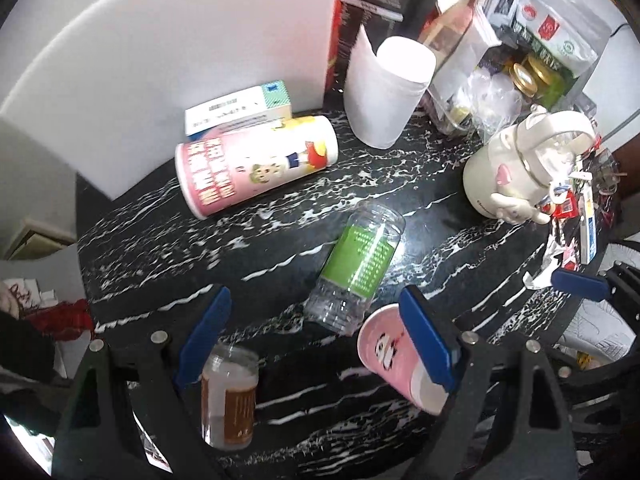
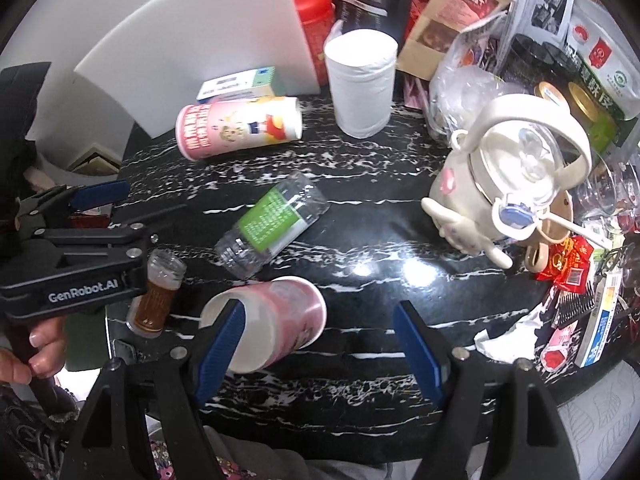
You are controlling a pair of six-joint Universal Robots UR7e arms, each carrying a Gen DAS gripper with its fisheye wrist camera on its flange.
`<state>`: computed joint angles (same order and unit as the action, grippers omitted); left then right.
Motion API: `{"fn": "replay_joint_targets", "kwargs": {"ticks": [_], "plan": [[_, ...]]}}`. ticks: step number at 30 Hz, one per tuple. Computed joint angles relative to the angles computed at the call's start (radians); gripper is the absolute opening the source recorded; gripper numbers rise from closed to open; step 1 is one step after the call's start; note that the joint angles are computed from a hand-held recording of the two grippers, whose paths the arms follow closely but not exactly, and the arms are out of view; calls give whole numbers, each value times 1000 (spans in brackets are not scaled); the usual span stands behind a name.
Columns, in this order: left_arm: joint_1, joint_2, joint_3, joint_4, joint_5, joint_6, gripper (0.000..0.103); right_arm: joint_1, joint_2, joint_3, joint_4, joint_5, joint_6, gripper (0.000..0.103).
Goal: Flip cup upside down
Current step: 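Move the left tool toward the green-label clear jar lying on its side, then close the left tool on the green-label jar and lift it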
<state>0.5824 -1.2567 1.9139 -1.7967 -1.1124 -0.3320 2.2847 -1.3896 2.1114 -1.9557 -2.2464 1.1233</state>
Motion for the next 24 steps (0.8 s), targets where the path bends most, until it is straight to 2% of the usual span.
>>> {"fn": "replay_joint_targets", "kwargs": {"ticks": [11, 24], "plan": [[69, 161, -22, -86, -42, 114, 85, -87, -32, 30, -39, -15, -75, 77], [104, 270, -34, -85, -54, 154, 86, -151, -33, 53, -78, -3, -122, 77]]}}
